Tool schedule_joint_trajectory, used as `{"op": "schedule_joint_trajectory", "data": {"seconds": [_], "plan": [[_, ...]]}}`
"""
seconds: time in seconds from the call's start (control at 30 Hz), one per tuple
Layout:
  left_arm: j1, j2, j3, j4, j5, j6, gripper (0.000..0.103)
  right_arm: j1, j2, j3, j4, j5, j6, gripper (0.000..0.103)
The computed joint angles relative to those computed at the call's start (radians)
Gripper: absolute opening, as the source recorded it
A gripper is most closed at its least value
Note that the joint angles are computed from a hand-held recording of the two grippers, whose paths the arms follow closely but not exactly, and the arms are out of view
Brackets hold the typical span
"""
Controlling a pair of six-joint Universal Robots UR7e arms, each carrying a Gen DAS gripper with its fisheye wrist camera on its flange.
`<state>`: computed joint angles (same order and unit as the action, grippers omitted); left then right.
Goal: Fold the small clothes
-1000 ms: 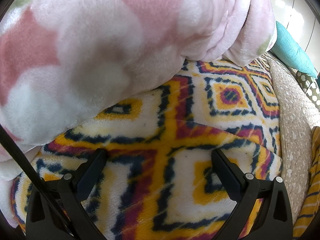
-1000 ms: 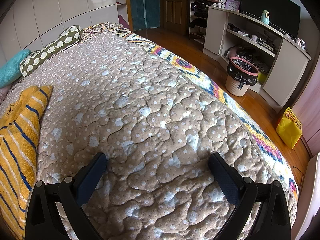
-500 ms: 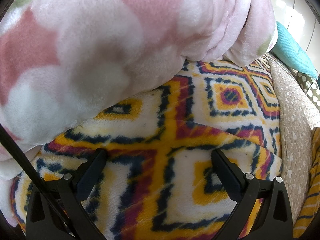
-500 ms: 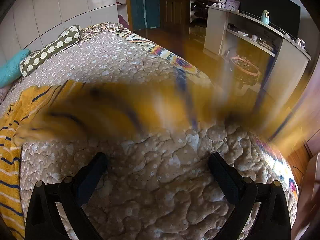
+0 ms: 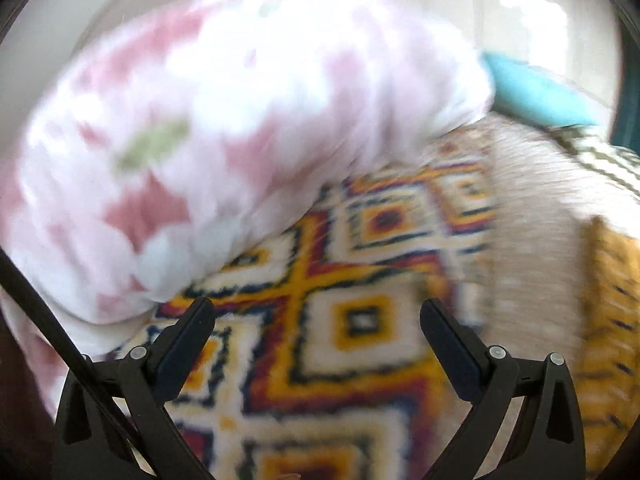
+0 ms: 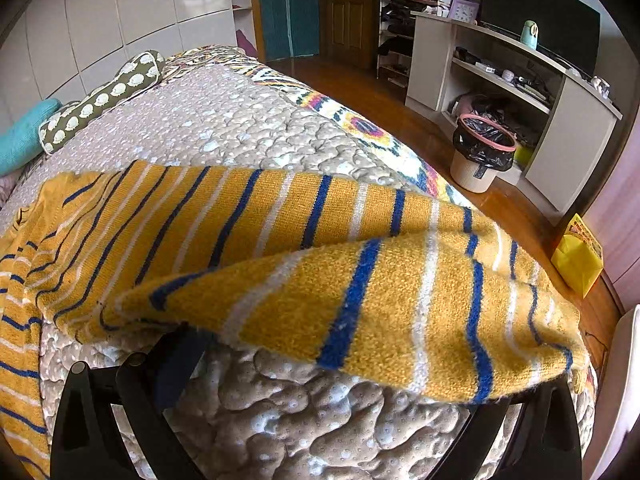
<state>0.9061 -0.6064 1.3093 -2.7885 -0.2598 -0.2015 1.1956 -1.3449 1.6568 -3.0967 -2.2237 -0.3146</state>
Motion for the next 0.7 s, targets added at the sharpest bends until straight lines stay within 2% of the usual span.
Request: {"op": "schedule_joint_trajectory", "data": {"seconds": [0.07, 0.1, 0.13, 0.23, 0.3, 0.37, 0.43, 0.47, 0.5, 0.53, 0.6, 0.7], "plan": [[-0.044, 0.017, 0.021, -0.147, -0.029, 0.144, 0.102, -0.003, -0.005, -0.009, 0.024, 0.006, 0.007, 0.103], [-0.058, 0.02, 0.027, -0.157, -0.054, 0.166, 0.102, -0.004, -0.017, -0.014, 0.078, 0.014, 0.013, 0.103], [-0.072, 0.014, 0.039, -0.126, -0.097, 0.157, 0.102, -0.003, -0.019, -0.027, 0.125, 0.012, 0.025, 0.103], [-0.08, -0.013, 0.052, 0.093, -0.271, 0.031, 0.102, 0.003, -0.027, -0.055, 0.235, 0.005, 0.068, 0.103], [-0.071, -0.007, 0.032, 0.2, -0.353, -0.035, 0.102, 0.01, -0.054, -0.025, 0.229, 0.012, 0.084, 0.099], [-0.059, 0.003, 0.012, 0.286, -0.424, -0.076, 0.1, 0.021, -0.093, 0.047, 0.153, 0.033, 0.064, 0.09], [-0.051, 0.002, 0.006, 0.337, -0.5, -0.101, 0.076, 0.043, -0.124, 0.121, 0.067, 0.049, -0.018, 0.088], [-0.047, 0.007, -0.012, 0.382, -0.527, -0.121, 0.047, 0.061, -0.131, 0.157, 0.002, 0.044, -0.075, 0.087], [-0.047, 0.008, -0.032, 0.451, -0.521, -0.166, 0.011, 0.075, -0.138, 0.184, -0.045, 0.046, -0.122, 0.087], [-0.038, 0.018, -0.055, 0.496, -0.5, -0.199, 0.01, 0.093, -0.142, 0.21, -0.094, 0.046, -0.173, 0.087], [-0.029, 0.0, -0.049, 0.496, -0.455, -0.263, 0.01, 0.129, -0.145, 0.252, -0.16, 0.051, -0.24, 0.087], [-0.03, -0.042, -0.042, 0.57, -0.305, -0.405, 0.01, 0.177, -0.153, 0.289, -0.143, 0.09, -0.256, 0.085]]}}
